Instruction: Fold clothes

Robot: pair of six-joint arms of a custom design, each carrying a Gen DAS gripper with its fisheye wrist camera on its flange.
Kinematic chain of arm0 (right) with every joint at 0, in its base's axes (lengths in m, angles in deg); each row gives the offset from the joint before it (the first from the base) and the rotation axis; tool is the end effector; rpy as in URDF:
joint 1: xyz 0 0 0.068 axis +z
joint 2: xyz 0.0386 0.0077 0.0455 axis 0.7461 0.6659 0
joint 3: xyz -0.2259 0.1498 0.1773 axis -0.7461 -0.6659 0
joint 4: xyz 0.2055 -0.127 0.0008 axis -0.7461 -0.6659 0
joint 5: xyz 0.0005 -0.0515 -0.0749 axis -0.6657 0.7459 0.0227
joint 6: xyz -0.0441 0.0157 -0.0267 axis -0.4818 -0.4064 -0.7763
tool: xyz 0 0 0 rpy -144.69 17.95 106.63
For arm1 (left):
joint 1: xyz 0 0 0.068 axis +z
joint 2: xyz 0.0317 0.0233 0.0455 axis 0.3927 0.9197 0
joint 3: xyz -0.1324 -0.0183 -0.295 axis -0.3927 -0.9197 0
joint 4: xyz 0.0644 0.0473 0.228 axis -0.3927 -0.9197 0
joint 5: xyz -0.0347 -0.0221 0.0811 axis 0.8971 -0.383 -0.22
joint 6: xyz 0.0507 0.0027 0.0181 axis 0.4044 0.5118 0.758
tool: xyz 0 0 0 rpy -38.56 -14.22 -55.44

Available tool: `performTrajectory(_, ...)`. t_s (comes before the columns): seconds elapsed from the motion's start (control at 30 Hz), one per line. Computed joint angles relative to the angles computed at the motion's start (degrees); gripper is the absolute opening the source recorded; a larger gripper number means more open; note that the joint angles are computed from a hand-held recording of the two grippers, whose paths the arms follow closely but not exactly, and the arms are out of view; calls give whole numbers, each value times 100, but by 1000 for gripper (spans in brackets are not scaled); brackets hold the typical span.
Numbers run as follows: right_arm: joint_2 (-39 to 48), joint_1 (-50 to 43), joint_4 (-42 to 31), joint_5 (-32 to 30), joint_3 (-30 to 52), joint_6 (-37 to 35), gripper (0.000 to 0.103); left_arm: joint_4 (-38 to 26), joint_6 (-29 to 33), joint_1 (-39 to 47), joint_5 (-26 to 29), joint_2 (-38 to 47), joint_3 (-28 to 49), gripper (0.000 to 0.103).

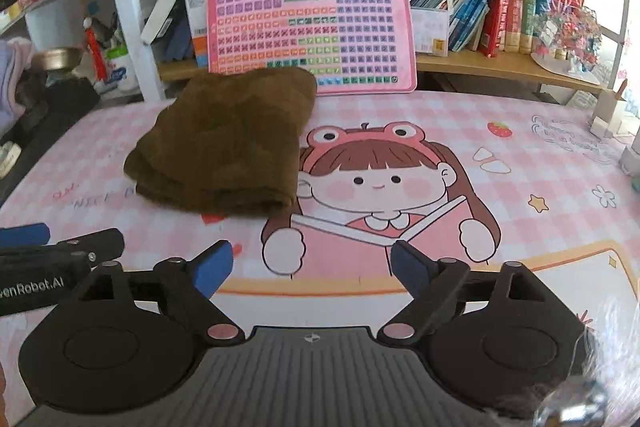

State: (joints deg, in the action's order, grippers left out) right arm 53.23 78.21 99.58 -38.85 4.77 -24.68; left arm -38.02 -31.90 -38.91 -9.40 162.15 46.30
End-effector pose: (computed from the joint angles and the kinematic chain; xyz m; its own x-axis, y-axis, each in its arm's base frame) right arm 0.2106 0.1212 0.1861 -0.6128 -0.2195 -0.7591 -0.4288 0.8993 0.0862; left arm 0.1401 -0.2073 0.1984 -0.6124 -0.2054 -0.7634 -0.2965 0.9548 -0.0191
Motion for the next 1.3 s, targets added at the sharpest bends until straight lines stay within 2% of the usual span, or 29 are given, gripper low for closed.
performTrajectory(0.23, -114, -118, -87, -121, -28, -89, 90, -473, -481, -122, -5, 119, 237, 99)
performTrajectory(0.7, -154, -224, -283, -270, 3, -129, 91, -880, -738, -141, 96, 261, 476, 100)
performTrajectory(1.3, -71, -214, -462, -263, 110, -136, 92, -871, -742, -76, 200, 288, 471, 100)
